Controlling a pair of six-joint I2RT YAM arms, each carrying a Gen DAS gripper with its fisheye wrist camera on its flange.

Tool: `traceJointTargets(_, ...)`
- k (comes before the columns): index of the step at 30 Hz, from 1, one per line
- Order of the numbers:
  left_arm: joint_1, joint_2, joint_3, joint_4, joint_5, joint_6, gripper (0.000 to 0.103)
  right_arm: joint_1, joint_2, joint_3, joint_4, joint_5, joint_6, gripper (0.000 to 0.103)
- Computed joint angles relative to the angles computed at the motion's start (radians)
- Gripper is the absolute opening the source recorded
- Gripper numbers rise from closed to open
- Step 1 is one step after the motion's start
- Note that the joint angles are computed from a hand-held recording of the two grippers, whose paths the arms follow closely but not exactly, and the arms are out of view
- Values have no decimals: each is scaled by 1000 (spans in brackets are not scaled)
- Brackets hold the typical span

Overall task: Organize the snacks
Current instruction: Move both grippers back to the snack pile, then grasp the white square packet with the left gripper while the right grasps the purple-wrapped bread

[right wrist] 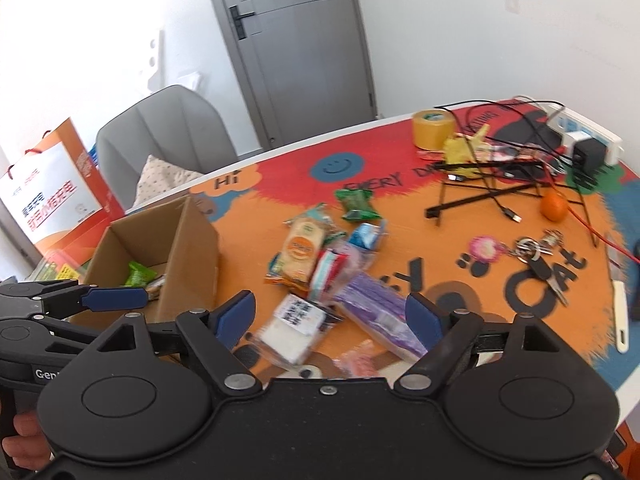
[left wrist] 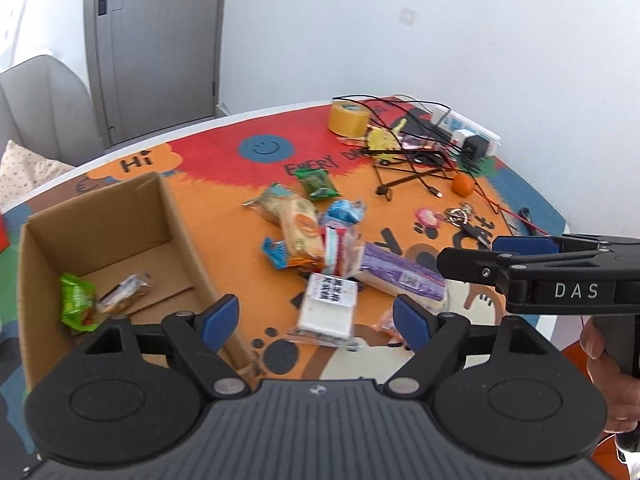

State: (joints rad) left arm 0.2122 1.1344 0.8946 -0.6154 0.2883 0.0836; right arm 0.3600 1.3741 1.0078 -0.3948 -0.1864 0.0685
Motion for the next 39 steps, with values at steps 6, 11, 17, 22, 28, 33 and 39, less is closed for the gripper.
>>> traceJointTargets(6, -80, 31, -15, 47, -24, -8, 83, -68, -14, -41, 16, -18, -8, 82)
traceJointTargets(11, -127, 76, -18, 84, -38, 5, 83, -111, 0, -55, 32, -37, -21, 81)
traceJointTargets(17, -148, 153, -9, 116, -56, 18, 83, -129, 41, -55, 56, -49, -35, 78)
traceJointTargets(22, -149, 219, 2, 146, -59, 24, 83, -125, 94, -45, 74, -52, -39, 73)
traceJointTargets(28, -154, 286, 19, 184, -70, 29, 81, -123, 167, -29, 98, -56, -56, 64)
traceJointTargets(33, -166, 354, 48, 190, -86, 16, 81, -129, 219, -19, 125, -57, -74, 60)
traceJointTargets(39, -178, 411, 61, 218, -111, -1, 80, -129, 278, -14, 155, -51, -92, 58)
